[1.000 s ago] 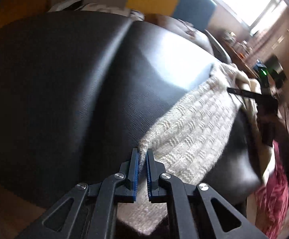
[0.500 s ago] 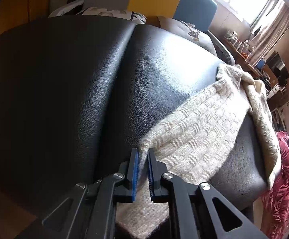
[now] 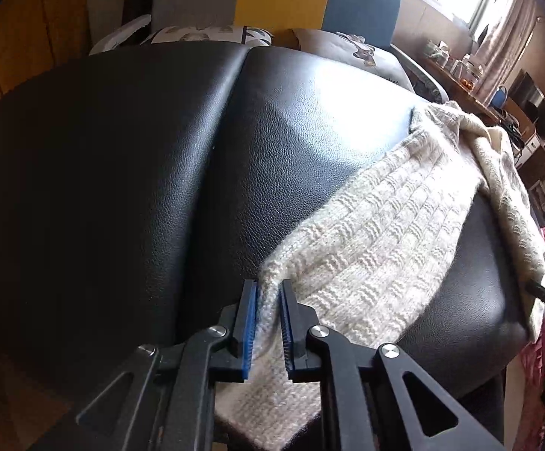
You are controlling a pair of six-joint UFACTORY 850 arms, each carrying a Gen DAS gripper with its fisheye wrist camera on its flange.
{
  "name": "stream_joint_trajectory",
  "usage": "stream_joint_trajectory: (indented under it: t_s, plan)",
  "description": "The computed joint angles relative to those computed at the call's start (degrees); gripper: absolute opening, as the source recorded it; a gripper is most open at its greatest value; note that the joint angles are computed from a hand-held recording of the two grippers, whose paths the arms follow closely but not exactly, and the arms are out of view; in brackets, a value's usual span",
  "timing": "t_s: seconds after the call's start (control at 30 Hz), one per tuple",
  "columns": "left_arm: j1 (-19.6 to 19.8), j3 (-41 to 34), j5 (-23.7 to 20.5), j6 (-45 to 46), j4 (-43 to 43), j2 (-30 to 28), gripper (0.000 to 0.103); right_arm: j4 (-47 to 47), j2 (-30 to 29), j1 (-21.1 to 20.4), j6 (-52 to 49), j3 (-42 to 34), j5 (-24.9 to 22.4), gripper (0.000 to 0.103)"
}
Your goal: Fold clothes
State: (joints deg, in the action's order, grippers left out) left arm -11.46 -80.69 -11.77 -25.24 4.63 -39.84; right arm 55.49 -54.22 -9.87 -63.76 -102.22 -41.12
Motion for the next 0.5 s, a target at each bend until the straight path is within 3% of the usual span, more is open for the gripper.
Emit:
stream_joint_trajectory:
  t_s: [0.3, 0.5]
  plan:
    - [-0.2, 0.5, 0.9, -1.6, 1.7, 0.0, 0.012, 6.9, 7.0, -1.8, -8.3, 4.3, 6.4, 0.007]
    - [0.0, 0.5, 1.2, 0.0, -0.4, 0.0, 0.012, 2.1, 7.3, -4.1, -4.5, -3.2, 15.1, 0.007]
